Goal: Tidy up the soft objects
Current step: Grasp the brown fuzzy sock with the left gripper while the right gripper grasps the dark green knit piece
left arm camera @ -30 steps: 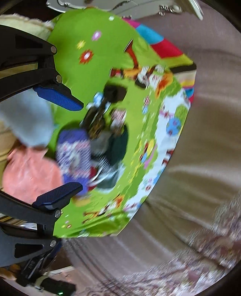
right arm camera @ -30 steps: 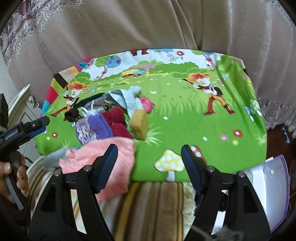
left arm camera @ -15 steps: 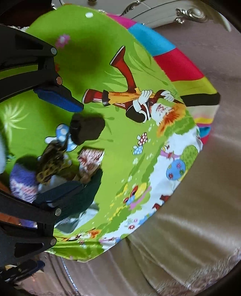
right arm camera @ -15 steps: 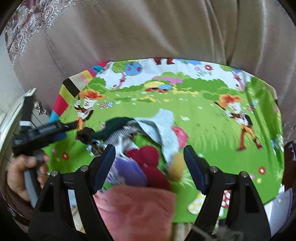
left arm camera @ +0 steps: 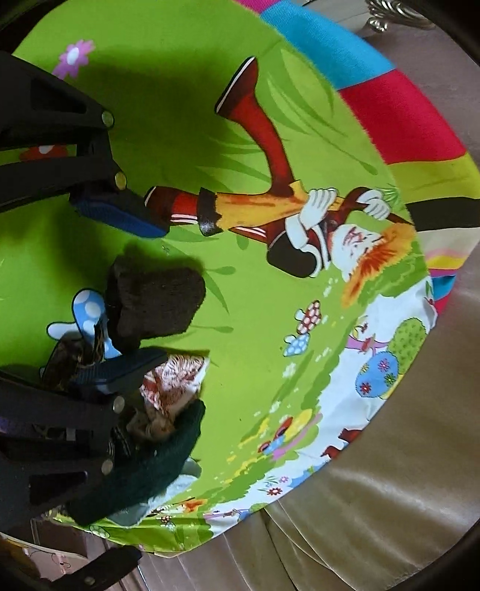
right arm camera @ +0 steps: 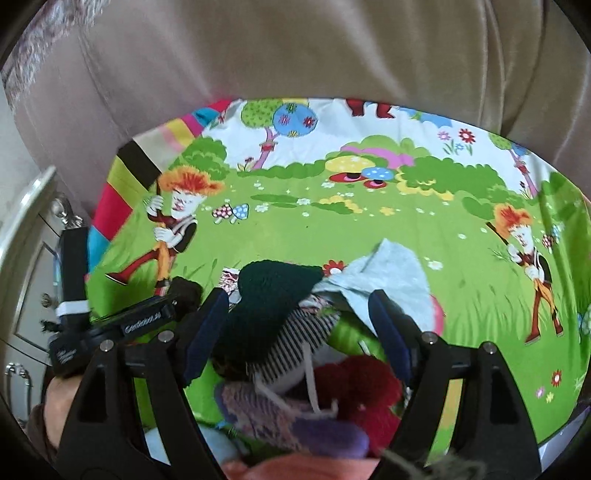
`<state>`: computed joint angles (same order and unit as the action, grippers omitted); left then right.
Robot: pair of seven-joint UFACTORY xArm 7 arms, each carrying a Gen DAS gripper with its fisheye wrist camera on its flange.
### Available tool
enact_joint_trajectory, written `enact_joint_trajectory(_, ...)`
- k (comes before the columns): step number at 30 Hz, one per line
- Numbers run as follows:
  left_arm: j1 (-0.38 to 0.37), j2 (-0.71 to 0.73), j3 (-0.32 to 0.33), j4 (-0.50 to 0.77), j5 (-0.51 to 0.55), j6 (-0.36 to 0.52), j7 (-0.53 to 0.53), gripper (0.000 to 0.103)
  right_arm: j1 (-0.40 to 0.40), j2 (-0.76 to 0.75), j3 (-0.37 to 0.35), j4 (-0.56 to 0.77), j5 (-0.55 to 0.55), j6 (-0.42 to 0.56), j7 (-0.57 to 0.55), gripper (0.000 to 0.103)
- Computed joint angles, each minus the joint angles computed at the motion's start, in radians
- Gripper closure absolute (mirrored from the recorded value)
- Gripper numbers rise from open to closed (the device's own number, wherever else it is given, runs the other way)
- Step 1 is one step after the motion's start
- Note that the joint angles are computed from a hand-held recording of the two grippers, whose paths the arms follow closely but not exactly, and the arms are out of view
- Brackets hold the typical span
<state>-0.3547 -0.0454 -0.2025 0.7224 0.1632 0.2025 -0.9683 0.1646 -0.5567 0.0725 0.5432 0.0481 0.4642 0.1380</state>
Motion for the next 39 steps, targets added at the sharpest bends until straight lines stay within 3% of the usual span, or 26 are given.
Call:
enact_joint_trajectory(2, 0.004, 0.006, -0.003, 0.008, 0.046, 0.007, -0.015, 0.048, -0.005, 0.054, 0.016, 0.017, -0.011, -0.011, 0.011, 0.022)
enact_joint_trajectory(6, -0.006, 0.015, 0.000, 0.010, 0.024, -0.006, 0.039, 0.069, -0.011, 0.117, 0.047, 0.025, -0.054, -0.042, 0.033, 0.023)
enact_joint_trajectory(9, -0.009, 0.010, -0.002, 0.001, 0.041, -0.016, 0.033, 0.073, -0.024, 0.147, 0.073, 0.020, -0.106, -0.061, 0.055, 0.023)
enact_joint_trajectory(11, -0.009, 0.004, -0.003, -0.007, 0.048, -0.023, 0.026, 0.075, -0.024, 0.158, 0.075, 0.015, -0.126, -0.071, 0.064, 0.024)
enact_joint_trajectory(13, -0.007, -0.004, -0.004, -0.015, 0.051, -0.030, 0.020, 0.076, -0.024, 0.168, 0.075, 0.009, -0.146, -0.081, 0.066, 0.035)
enact_joint_trajectory(15, -0.001, -0.014, -0.009, -0.024, 0.070, -0.035, 0.001, 0.076, -0.013, 0.171, 0.069, -0.004, -0.153, -0.094, 0.052, 0.059)
enact_joint_trajectory(17, 0.006, -0.027, -0.017, -0.035, 0.098, -0.037, -0.025, 0.076, -0.018, 0.165, 0.079, -0.021, -0.175, -0.113, 0.059, 0.068)
enact_joint_trajectory(24, 0.077, -0.094, -0.073, -0.068, 0.263, -0.035, -0.188, 0.076, 0.028, 0.078, 0.035, -0.136, -0.132, -0.276, 0.005, 0.073)
enact_joint_trajectory(29, 0.099, -0.124, -0.103, -0.079, 0.305, -0.025, -0.229, 0.076, 0.042, 0.010, 0.022, -0.187, -0.109, -0.344, -0.026, 0.079)
enact_joint_trajectory(39, 0.114, -0.173, -0.145, -0.100, 0.334, -0.020, -0.274, 0.076, 0.076, -0.113, -0.015, -0.243, -0.068, -0.292, -0.091, 0.089)
